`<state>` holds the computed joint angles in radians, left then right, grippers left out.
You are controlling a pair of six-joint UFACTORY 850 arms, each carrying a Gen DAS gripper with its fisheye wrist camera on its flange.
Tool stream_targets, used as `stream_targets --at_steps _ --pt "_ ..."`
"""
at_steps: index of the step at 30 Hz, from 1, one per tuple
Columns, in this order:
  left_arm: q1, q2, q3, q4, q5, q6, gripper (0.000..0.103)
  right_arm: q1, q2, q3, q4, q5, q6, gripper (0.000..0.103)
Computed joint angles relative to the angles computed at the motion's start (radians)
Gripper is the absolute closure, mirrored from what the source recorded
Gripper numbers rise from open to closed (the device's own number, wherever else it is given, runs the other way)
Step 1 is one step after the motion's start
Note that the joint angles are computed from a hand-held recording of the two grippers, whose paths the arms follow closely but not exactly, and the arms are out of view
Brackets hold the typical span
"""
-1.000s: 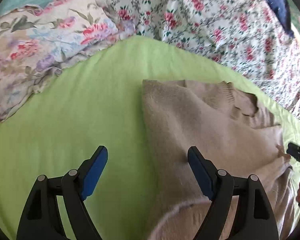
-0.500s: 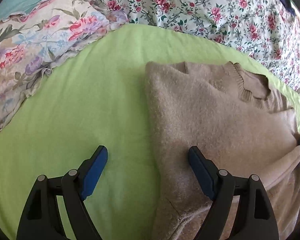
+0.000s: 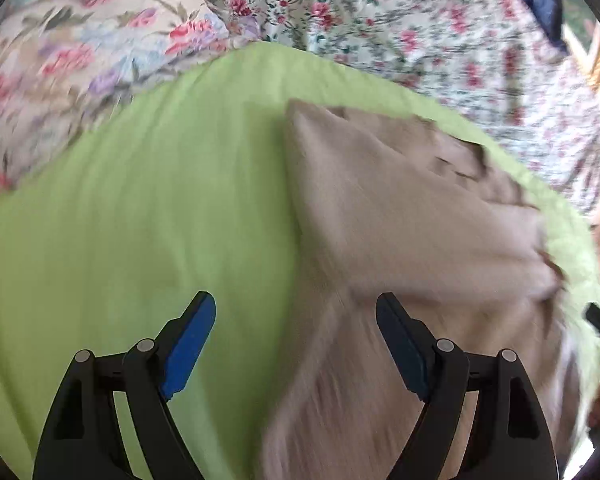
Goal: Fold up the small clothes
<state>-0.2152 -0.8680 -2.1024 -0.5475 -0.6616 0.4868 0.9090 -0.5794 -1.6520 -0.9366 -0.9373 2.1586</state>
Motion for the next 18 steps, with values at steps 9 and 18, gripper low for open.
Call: stream_targets --at_steps 9,18 --pt "0.077 0.359 0.585 -0.327 0.027 0.464 0.020 0.134 0.046 0.107 -0.045 0.035 0.157 0.045" --pt "0.151 0.503 0.863 -0.500 -0.127 0.643 0.017 0.209 0.176 0.350 -0.170 0.191 0.403 0.040"
